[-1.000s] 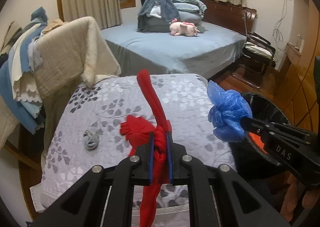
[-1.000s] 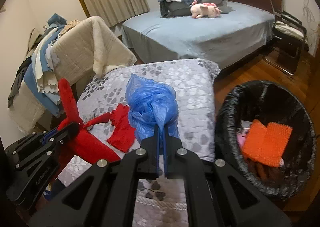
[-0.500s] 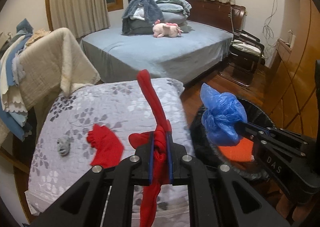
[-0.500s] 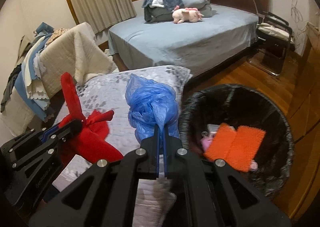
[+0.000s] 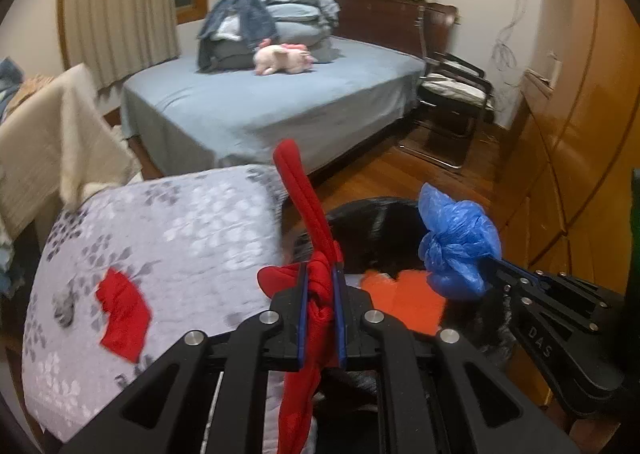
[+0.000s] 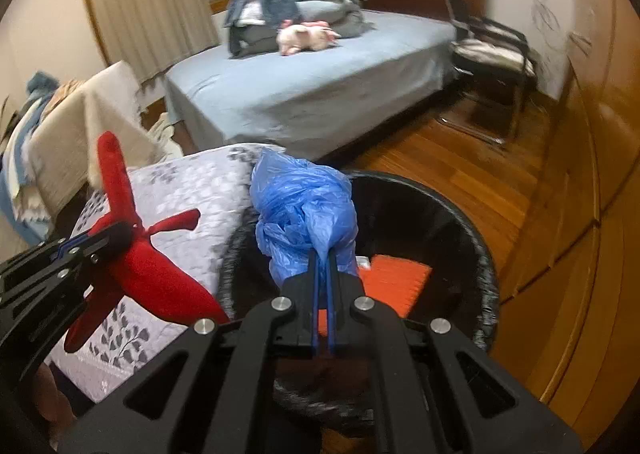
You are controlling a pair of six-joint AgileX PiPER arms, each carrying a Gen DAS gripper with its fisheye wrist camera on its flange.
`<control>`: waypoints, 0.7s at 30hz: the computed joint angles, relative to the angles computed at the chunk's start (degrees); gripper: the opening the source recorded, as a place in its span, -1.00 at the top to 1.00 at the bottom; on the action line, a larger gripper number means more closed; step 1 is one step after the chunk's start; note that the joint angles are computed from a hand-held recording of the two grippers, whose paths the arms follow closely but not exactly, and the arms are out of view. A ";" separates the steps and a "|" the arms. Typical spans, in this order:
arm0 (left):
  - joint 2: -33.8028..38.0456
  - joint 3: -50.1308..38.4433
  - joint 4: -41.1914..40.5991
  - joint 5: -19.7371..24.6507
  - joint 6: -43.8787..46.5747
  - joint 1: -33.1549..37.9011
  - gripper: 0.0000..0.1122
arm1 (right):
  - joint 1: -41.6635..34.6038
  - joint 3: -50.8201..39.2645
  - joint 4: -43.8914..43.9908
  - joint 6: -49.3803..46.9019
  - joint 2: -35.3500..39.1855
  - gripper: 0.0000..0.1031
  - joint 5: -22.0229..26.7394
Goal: Collect trash
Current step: 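Lift the red glove and blue bag and carry them over the bin, then open both tools over the black bin to drop the red cloth and blue bag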
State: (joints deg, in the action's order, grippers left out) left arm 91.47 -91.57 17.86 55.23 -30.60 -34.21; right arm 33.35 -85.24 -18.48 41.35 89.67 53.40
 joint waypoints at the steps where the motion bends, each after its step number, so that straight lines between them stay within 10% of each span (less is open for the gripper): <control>1: 1.54 -1.62 -0.13 0.04 0.17 -0.69 0.80 | -1.57 0.82 0.54 -0.36 -0.19 0.95 -0.55; 6: 10.45 -11.50 -4.41 0.57 4.18 -1.47 0.80 | -6.05 3.26 0.53 -1.02 1.25 0.94 -3.35; 11: 18.08 -17.82 -10.35 2.05 9.91 0.31 0.47 | -8.76 5.78 2.95 -1.48 4.23 0.42 -5.36; 21: 10.44 -0.12 -8.51 -2.88 10.00 4.57 0.16 | -5.81 12.28 1.79 5.72 0.32 0.39 -5.93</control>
State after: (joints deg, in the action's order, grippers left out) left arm 101.92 -91.70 9.35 52.35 -20.60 -29.64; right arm 27.54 -72.96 -16.68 47.07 89.99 47.47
